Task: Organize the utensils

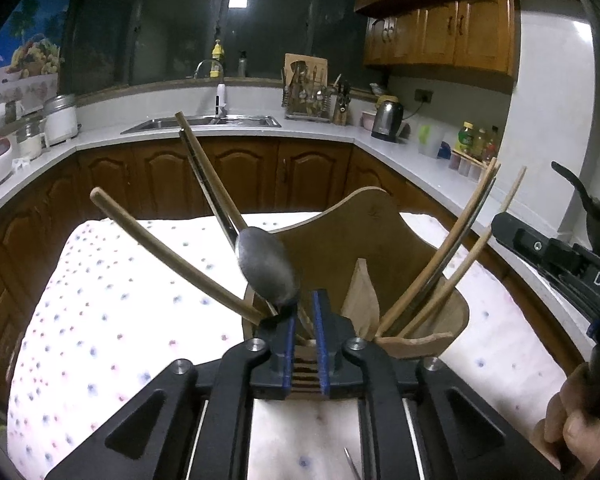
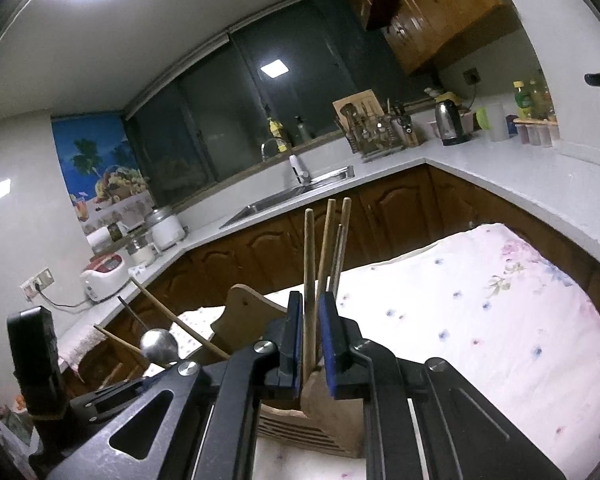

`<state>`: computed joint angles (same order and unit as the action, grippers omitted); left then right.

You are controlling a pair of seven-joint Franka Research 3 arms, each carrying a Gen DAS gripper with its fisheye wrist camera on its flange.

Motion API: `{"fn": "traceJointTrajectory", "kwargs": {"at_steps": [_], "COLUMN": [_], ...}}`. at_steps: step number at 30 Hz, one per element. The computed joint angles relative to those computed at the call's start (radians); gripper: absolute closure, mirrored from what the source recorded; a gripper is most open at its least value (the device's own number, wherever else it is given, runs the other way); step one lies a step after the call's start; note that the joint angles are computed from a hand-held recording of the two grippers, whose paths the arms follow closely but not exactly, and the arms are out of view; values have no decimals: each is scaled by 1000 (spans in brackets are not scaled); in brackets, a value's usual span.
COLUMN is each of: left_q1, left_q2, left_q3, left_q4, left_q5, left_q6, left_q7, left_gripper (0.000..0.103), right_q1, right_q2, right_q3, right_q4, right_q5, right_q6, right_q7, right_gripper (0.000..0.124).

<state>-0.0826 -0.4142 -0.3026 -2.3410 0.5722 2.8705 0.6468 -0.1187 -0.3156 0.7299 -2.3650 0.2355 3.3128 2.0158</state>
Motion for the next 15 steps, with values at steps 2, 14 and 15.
{"fn": "traceJointTrajectory", "kwargs": {"at_steps": [2,14,15], "left_q1": [-15,-39,-38], "left_q2": [-9,-153,-178], "left_q3": [9,-12,-19], "left_q4": [-9,-114,-131], "left_q5": [-15,-37,-39], "left_q6": [3,-43,-51], "left_q7": [6,-38,-47], "left_gripper": [85,35,25], "right_q1": [53,259,268], "right_q2": [9,-34,-42], "right_q3": [-50,-234,-239], "right_q4": [0,-52,-60], "right_q5": [-1,32,40], "right_q6": [-7,13,19], "right_q7": [-5,-22,-27], "right_gripper": [105,44,41]}}
